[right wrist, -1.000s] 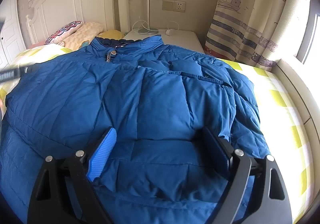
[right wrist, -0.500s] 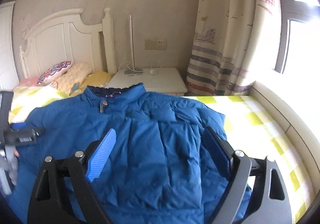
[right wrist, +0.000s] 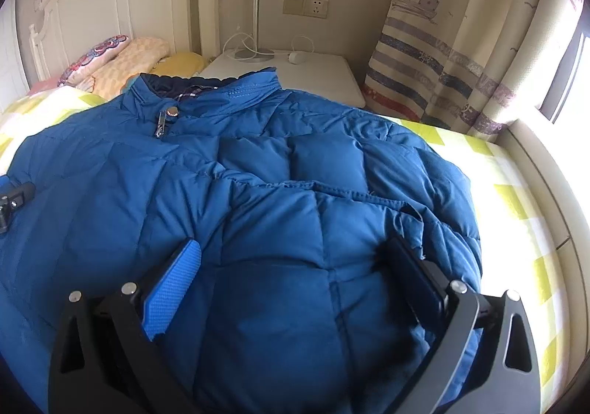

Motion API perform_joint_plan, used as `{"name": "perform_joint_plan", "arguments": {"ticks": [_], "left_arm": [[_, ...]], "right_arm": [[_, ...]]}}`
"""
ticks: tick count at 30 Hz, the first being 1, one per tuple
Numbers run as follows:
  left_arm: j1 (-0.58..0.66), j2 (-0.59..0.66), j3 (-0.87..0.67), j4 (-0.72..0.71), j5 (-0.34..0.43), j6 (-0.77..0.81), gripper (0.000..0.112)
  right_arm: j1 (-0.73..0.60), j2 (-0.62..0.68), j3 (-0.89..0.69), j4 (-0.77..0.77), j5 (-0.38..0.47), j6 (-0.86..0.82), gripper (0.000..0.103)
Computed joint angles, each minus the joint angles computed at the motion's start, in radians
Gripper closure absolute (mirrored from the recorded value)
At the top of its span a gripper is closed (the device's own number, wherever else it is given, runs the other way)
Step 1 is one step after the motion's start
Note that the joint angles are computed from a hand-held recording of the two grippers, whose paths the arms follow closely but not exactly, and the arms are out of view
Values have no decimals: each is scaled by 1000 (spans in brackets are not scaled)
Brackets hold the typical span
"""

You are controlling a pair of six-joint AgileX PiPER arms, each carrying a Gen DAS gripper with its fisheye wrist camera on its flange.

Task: Fold large clothes

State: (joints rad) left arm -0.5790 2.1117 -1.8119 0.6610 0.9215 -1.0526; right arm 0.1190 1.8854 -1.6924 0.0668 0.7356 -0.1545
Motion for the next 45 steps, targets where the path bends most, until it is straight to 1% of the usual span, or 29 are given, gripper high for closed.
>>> {"name": "perform_joint_plan", "arguments": {"ticks": [2,4,5,6,7,8,10,13,14,16,17,18,19,20,22,25,26,27,28,29,30,32,35,37,40,42,43,44,45], "left_arm": [[1,1,0,1,2,2,14],[1,-7,8,3,-2,-5,14],[-4,-12,13,8,9,-13,14],[-25,-33,27,28,49,-45,14],[-48,-67,66,59,58,-94,14],[-86,-131,146,109,39,-167,14],[-149,-207,235,149,23,-221,14],[-240,-216,260,142,66,-221,14],[-259,-202,258,129,72,-214,14],[-278,-124,206,62,96,-145,14],[-277,-78,170,37,123,-109,14],[-276,-73,160,45,127,-114,14],[-265,-77,157,17,123,-99,14],[-244,-89,166,-24,107,-86,14],[-242,-122,205,-31,113,-114,14],[-290,-226,365,39,90,-237,14],[-295,-240,394,36,88,-253,14],[-287,-271,450,18,47,-274,14],[-287,-291,477,18,24,-294,14],[-285,-301,490,17,23,-304,14],[-289,-301,486,12,49,-302,14],[-338,-319,499,50,107,-353,14],[-438,-360,550,99,127,-429,14],[-499,-340,546,109,157,-440,14],[-538,-277,494,104,236,-400,14],[-540,-271,467,86,271,-392,14],[-564,-292,471,92,282,-420,14],[-590,-304,474,102,276,-443,14],[-629,-333,497,125,247,-476,14]], "right_arm": [[-6,3,-4,24,3,-15,3],[-17,-3,-10,59,28,-43,2],[-22,-10,-7,77,35,-54,2],[-25,-29,5,84,44,-52,4],[-28,-56,24,82,49,-44,4],[-35,-115,80,110,27,-55,4],[-55,-242,209,215,-9,-149,3],[-52,-340,313,266,20,-243,3],[-36,-362,350,252,32,-258,3],[32,-361,406,127,38,-212,2],[60,-348,424,62,32,-181,2],[73,-349,448,38,0,-161,2],[67,-352,454,53,-6,-166,2],[59,-346,433,60,27,-164,2],[52,-353,401,41,104,-129,3],[9,-437,471,70,84,-191,3],[-14,-459,503,86,85,-218,3],[-42,-453,520,103,93,-259,3],[-80,-446,543,160,97,-318,2],[-110,-450,550,202,104,-341,2],[-113,-467,564,203,113,-331,2],[-111,-508,571,169,143,-290,3],[-144,-627,660,213,161,-366,3],[-158,-698,733,215,166,-404,3],[-139,-765,817,186,116,-422,3],[-120,-776,807,138,140,-347,3],[-101,-818,810,107,150,-302,3],[-83,-862,819,116,158,-297,3],[-72,-913,832,157,181,-333,3]]}}
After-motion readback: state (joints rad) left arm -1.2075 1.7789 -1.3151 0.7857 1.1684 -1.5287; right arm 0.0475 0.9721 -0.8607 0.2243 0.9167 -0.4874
